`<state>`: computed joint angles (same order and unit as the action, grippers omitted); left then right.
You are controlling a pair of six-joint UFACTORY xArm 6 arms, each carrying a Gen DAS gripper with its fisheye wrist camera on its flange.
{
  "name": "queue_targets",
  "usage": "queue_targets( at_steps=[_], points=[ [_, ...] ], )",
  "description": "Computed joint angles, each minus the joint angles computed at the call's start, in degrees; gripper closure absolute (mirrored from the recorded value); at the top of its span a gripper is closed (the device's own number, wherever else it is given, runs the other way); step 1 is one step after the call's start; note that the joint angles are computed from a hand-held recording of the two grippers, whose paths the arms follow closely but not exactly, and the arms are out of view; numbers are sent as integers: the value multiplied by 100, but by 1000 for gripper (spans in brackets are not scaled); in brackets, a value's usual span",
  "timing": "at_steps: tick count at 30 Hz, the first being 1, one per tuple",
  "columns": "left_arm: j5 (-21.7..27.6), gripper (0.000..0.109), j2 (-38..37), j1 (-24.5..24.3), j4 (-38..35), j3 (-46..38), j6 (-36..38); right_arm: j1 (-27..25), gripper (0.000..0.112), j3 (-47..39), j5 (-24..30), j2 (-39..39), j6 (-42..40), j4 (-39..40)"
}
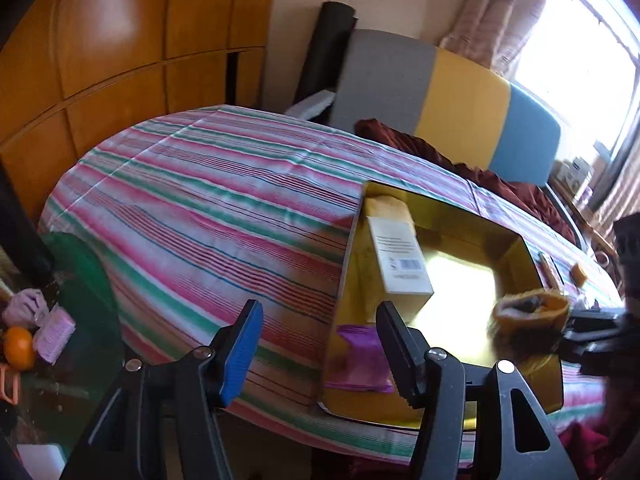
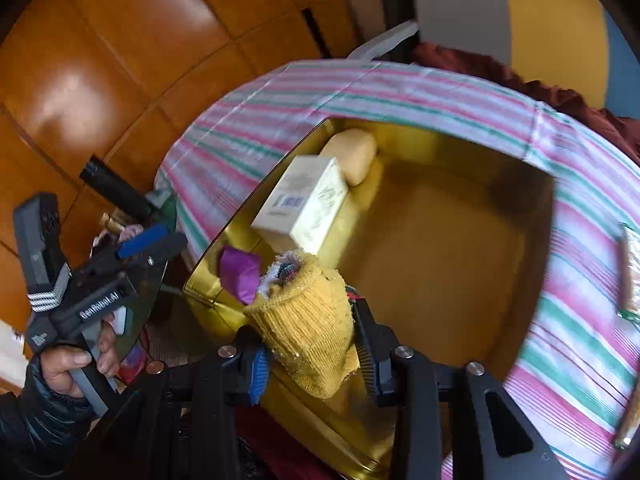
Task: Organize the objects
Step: 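Lower the yellow glove into the gold tray and open the right gripper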
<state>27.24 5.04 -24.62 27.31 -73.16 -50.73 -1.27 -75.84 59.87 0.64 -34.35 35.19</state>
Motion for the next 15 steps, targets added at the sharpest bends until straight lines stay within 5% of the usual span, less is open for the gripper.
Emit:
queue_targets(
  at_steps=[8,15],
  points=[
    [-129,44,-76,248,-58,182,-246,739,71,-229,-49,626,555,-499],
    [-147,36,-93,240,77,211,-398,827,28,-31,-216,608,352,-125]
  ],
)
